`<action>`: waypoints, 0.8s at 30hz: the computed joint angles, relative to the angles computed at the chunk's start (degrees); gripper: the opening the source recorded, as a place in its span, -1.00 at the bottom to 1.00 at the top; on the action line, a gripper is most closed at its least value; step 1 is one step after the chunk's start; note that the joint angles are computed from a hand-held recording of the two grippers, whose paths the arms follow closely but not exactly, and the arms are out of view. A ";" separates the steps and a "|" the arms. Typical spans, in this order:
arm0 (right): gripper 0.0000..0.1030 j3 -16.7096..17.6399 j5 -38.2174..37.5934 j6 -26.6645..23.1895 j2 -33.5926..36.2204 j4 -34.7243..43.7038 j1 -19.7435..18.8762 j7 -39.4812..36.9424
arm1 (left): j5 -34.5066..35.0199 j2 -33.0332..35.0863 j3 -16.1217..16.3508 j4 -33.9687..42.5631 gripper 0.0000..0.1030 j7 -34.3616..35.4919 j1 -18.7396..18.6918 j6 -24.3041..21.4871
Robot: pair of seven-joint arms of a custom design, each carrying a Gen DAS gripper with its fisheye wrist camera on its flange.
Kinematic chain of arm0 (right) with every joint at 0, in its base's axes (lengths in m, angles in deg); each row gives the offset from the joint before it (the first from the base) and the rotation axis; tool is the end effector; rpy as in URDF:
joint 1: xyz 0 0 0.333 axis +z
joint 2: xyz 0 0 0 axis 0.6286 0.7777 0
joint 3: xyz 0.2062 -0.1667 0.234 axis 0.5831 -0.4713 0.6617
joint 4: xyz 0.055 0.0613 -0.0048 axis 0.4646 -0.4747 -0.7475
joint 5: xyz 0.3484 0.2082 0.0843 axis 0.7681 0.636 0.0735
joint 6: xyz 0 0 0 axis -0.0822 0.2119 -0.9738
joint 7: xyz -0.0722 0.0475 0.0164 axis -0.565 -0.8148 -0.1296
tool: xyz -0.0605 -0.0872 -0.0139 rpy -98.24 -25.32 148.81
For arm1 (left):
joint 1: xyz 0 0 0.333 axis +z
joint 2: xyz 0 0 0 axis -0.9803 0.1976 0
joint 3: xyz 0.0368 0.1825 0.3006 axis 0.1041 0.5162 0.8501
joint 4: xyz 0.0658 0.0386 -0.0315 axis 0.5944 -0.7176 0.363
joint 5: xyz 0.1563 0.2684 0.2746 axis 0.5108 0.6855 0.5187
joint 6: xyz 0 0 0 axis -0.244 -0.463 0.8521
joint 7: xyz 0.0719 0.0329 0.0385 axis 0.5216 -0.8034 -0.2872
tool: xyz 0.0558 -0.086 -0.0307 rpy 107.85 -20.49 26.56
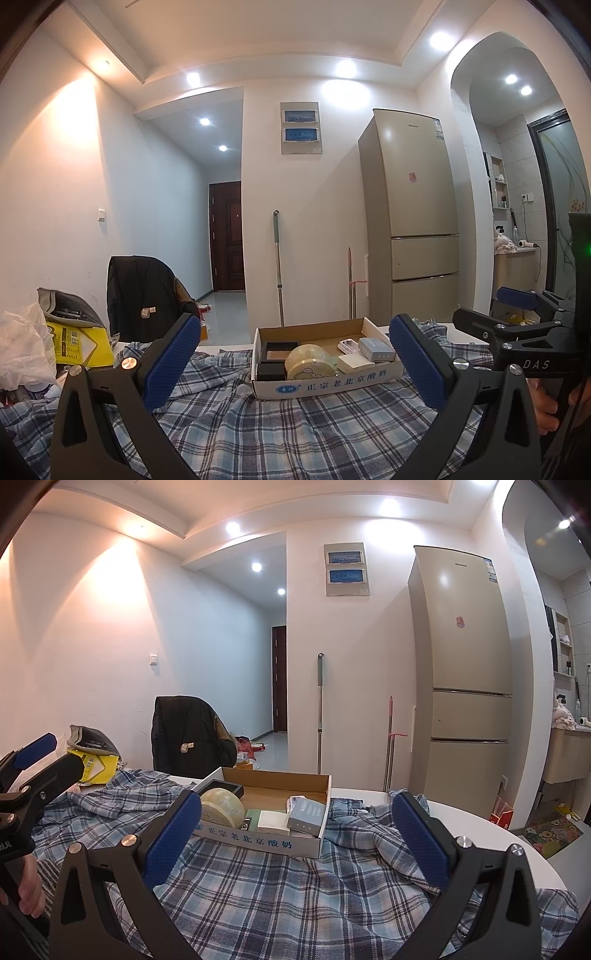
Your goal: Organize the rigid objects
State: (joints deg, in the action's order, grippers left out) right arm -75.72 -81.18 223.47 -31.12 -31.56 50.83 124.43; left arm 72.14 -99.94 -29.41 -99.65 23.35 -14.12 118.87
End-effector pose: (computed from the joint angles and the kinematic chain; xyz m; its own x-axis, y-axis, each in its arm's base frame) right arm 0.6048 0.2878 0.5249 0.5632 -0.8262 -0.0137 -0.1732 -0.1019 -0.9796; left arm 0.4698 -0.3123 0.5271 0.2702 -0.9621 -0.0364 -0.0383 0.0270 -0.9989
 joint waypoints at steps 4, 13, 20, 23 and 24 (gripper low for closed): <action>1.00 -0.18 0.50 0.20 -0.12 -0.20 0.23 -0.35 | 0.11 0.02 0.07 0.03 1.00 0.05 0.09 0.08; 1.00 -0.31 1.00 0.36 -0.24 -0.41 0.43 -0.81 | 0.18 0.15 0.04 0.00 1.00 0.07 0.15 0.21; 1.00 -0.14 0.86 0.02 -0.39 -0.45 0.24 -0.47 | 0.05 -0.21 -0.11 0.00 1.00 -0.11 0.39 0.38; 1.00 -0.09 0.75 -0.03 -0.40 -0.39 0.16 -0.35 | 0.05 -0.18 -0.16 0.00 1.00 -0.09 0.37 0.32; 1.00 -0.14 0.79 -0.05 -0.43 -0.42 0.20 -0.43 | 0.02 -0.18 -0.13 0.02 1.00 -0.12 0.38 0.33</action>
State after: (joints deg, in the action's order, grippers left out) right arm -75.86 -80.40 223.41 -31.55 -31.97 51.04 124.00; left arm 72.16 -100.13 -29.54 -99.63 23.23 -13.75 119.20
